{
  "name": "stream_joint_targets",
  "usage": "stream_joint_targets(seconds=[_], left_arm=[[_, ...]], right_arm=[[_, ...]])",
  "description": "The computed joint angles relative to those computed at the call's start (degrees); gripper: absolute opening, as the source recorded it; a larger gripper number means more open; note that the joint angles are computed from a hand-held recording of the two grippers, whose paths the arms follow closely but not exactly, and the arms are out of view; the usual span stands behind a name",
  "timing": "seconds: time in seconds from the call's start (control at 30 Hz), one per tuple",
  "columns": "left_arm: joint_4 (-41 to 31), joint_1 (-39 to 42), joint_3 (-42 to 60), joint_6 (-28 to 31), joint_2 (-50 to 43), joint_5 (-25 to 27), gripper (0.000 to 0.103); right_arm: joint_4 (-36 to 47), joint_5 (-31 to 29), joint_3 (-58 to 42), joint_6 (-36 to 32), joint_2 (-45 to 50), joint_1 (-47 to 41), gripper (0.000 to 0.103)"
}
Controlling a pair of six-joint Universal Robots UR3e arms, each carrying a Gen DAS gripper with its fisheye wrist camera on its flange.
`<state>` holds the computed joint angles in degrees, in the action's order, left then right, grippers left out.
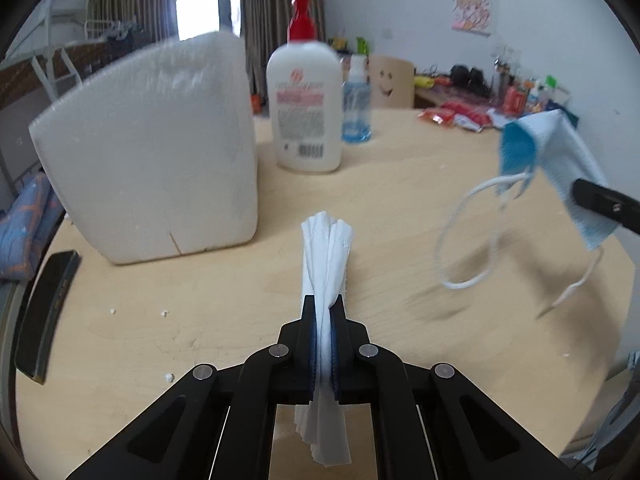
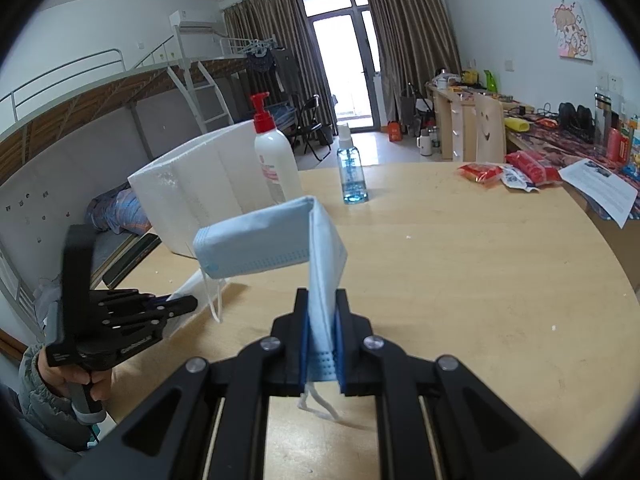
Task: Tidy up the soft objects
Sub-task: 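Lift both masks and carry them toward the white foam box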
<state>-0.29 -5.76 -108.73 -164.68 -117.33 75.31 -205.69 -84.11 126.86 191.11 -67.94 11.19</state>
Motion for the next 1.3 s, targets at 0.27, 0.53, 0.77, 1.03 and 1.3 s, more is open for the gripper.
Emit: stream_joint_targets(seconds=[0.27,0.53,0.77,1.03,1.3], left_arm=[[4.8,1.4,-7.1,0.8,7.6,-3.9,0.006],[9.8,3.0,-10.8,1.0,11.7,-6.5,0.006],[14.7,6.7,-17.3,0.5,19.4,-11.0,0.006],[18.2,12.3,-24.8,0.2,28.4,-17.6,0.006],[21.7,16.0,-30.1,-0.6,33.9,-20.9,0.006]], right_arm=[[-3.3,-1.6,2.9,0.7,-2.2,1.4,0.014],[-6.6,-4.9,4.3,1.2,-3.7,4.4,0.014],[-8.5,-6.8,5.0,0.9,-5.6,6.6,0.014],[-8.9,-9.8,3.2,-0.7,-6.6,10.7,0.014],[-9.4,-9.7,2.2,-2.3,-6.7,11.9,0.014]])
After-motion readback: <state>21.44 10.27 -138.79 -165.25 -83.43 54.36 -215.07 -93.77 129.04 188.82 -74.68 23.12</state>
